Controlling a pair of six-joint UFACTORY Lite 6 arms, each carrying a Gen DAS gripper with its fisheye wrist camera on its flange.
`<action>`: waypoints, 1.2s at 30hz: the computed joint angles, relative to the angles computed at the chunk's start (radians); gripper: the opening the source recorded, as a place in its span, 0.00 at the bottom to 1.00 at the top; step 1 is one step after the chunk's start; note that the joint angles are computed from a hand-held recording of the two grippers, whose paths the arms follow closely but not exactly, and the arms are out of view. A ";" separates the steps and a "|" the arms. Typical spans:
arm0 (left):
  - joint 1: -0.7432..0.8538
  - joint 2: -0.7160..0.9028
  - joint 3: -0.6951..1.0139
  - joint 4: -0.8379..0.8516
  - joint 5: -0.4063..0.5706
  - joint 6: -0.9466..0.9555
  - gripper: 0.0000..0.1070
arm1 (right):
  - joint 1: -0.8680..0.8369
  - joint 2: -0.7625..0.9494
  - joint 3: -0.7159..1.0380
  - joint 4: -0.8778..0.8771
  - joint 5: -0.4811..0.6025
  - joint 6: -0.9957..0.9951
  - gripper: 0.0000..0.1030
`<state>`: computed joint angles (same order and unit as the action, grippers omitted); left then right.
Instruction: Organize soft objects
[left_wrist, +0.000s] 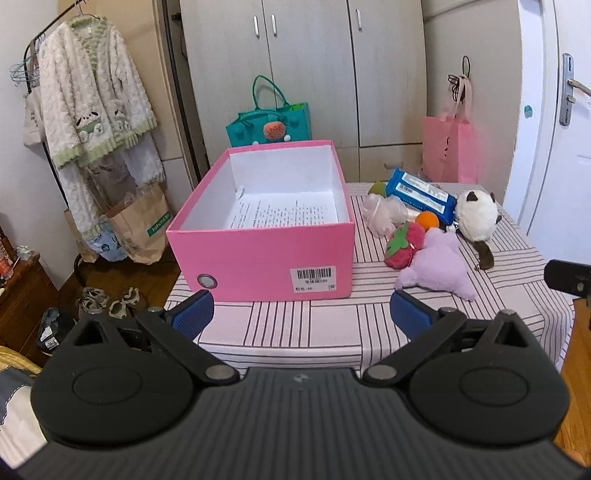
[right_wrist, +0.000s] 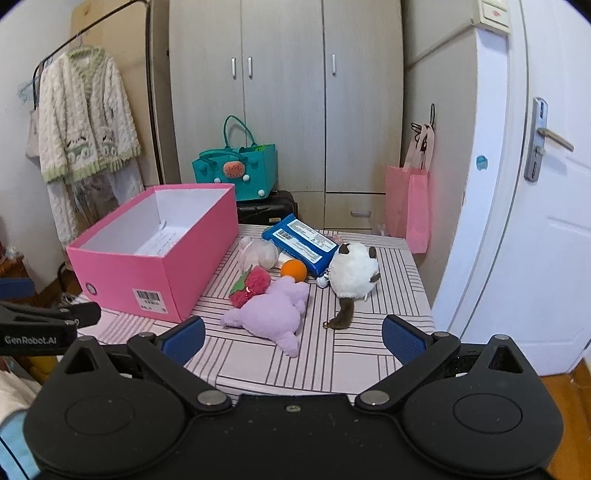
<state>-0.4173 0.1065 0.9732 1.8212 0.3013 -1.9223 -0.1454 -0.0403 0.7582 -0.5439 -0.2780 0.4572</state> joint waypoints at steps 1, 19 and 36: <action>0.004 -0.002 -0.002 0.006 -0.003 -0.001 0.96 | 0.009 0.005 0.005 0.042 0.009 -0.051 1.00; 0.028 0.021 0.025 -0.071 -0.025 0.069 0.96 | 0.017 0.051 0.045 0.060 0.017 -0.067 1.00; -0.025 0.028 0.037 0.010 0.042 0.071 0.96 | -0.045 0.088 0.078 -0.146 -0.040 0.092 1.00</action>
